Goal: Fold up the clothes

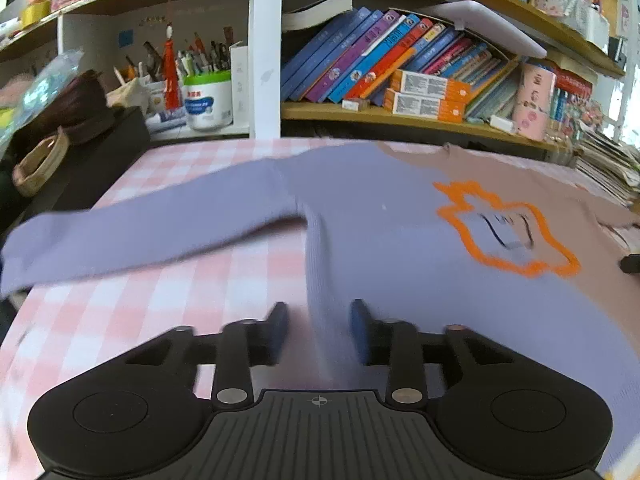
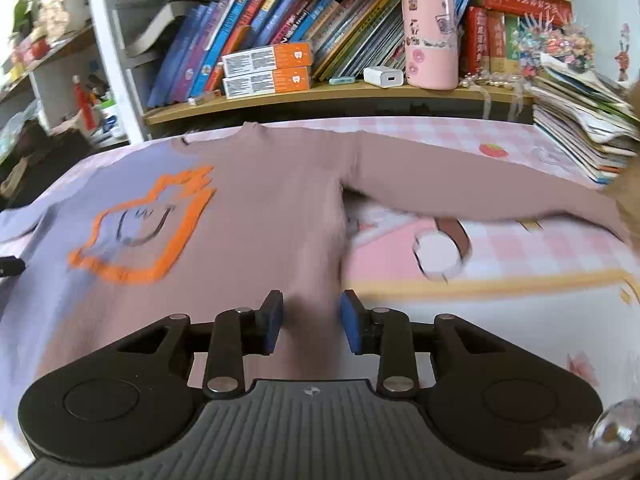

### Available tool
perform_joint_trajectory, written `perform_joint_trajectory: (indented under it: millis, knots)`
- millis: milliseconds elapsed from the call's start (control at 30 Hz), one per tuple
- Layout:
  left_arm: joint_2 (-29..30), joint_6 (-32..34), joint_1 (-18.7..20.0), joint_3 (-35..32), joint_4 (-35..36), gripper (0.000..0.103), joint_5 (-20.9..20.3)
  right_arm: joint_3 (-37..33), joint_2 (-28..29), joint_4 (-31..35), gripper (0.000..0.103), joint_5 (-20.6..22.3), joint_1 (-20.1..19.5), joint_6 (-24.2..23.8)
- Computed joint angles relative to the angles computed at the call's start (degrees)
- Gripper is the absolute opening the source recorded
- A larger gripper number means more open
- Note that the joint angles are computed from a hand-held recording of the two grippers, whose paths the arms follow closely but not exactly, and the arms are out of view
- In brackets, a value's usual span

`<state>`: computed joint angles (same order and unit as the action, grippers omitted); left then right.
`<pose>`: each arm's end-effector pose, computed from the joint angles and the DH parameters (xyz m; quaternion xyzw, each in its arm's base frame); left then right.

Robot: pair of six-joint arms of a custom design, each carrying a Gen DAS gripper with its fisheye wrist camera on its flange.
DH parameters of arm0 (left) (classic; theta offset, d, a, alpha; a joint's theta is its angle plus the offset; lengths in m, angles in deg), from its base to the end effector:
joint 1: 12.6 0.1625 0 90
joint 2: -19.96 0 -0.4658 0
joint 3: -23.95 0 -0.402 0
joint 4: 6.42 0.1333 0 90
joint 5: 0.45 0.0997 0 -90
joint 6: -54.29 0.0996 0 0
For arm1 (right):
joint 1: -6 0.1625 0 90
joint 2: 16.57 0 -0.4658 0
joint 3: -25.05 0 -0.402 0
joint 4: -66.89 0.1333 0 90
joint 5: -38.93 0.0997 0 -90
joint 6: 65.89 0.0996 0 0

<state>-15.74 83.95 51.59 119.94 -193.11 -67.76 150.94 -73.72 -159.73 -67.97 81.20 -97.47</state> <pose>-0.1555 -0.7160 0.0704 0.3791 0.8530 -0.2998 0.1971 -0.0330 -0.5335 0.2357 0.0386 -0.8238 0.4596 0.3295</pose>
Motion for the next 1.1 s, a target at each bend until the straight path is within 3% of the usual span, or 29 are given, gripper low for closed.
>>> perform_joint_trajectory:
  millis: [67, 233, 433, 467, 533, 600, 633, 800, 1100]
  knots:
    - [-1.79, -0.58, -0.12, 3.21, -0.82, 0.057, -0.7, 3.47, -0.75, -3.13, 0.031, 1.43, -0.86, -0.23]
    - [-4.2, -3.0, -1.12, 9.52, -5.13, 0.057, -0.56, 8.89, -1.18, -8.08, 0.031, 3.74, -1.58, 0.93]
    - [-4.86, -6.36, -1.72, 13.24, -10.28, 0.054, -0.05, 10.15, 1.39, -12.27, 0.028, 1.23, 0.44, -4.09]
    - [-4.63, -6.49, -1.93, 13.6, -11.37, 0.052, 0.47, 10.3, 1.77, -13.16, 0.026, 1.36, 0.38, -4.86]
    - [-4.01, -5.57, -2.44, 14.1, -13.41, 0.039, 1.68, 10.89, 1.61, -13.68, 0.016, 2.13, -0.05, -4.68]
    - [-4.01, -4.59, -2.6, 14.4, -13.34, 0.012, 1.35, 11.3, 1.5, -14.55, 0.01, 1.68, -0.12, -4.76]
    - [-4.4, -4.97, -2.36, 14.38, -12.1, 0.008, 0.06, 11.5, 1.66, -15.36, 0.008, 1.16, -0.07, -4.94]
    - [-5.8, -6.77, -1.02, 13.9, -8.24, 0.005, -4.09, 12.52, 1.59, -16.68, 0.008, -0.13, 0.22, -4.83]
    - [-6.44, -6.7, -1.35, 14.81, -7.79, 0.005, -3.38, 13.53, 1.58, -16.99, 0.008, -0.27, 0.64, -6.82]
